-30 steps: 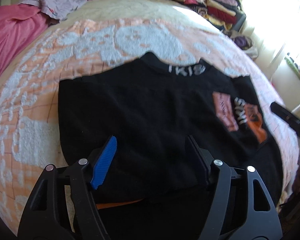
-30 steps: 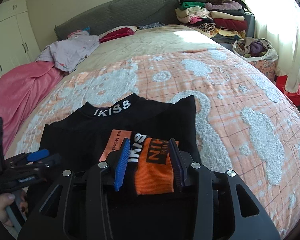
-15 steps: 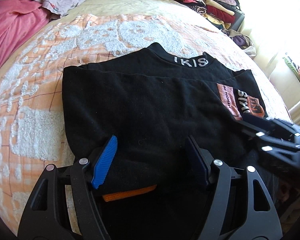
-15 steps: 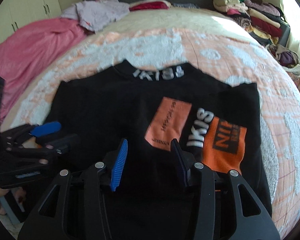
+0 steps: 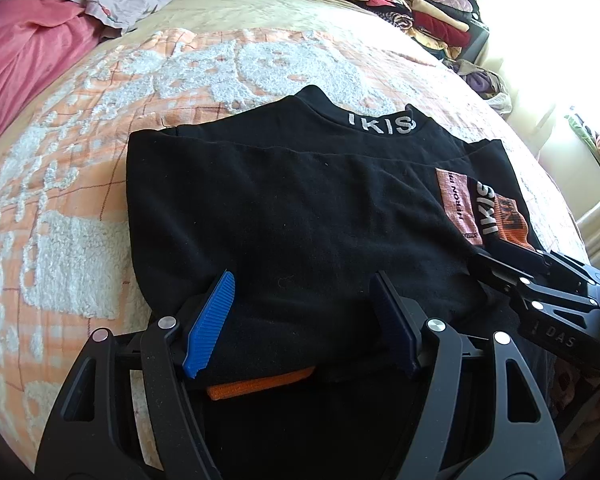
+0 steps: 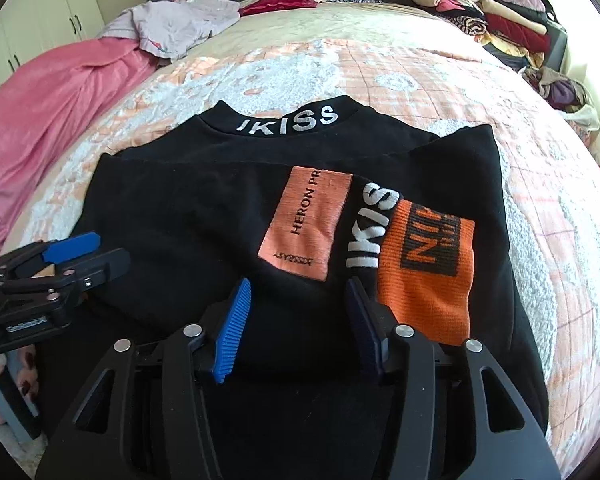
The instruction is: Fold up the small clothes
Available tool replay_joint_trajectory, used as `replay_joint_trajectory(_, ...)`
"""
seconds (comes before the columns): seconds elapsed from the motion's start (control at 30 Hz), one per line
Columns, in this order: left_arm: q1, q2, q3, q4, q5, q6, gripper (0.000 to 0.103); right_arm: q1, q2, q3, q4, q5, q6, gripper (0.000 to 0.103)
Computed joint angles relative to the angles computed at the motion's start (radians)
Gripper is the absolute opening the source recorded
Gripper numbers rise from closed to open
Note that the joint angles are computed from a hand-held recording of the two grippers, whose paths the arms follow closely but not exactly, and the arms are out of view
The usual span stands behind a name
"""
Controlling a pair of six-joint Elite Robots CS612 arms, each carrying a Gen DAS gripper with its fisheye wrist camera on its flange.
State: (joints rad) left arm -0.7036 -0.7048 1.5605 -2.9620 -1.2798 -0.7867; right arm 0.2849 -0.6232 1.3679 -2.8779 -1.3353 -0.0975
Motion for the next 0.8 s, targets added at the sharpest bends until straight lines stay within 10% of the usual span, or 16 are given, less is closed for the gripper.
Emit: replay_joint_trajectory(0.8, -0.002, -0.007, 0.011, -0.018, 0.004, -0.013, 0.063, -0.003, -0.043, 0.063, -0.052, 0.020, 0.060, 0.063)
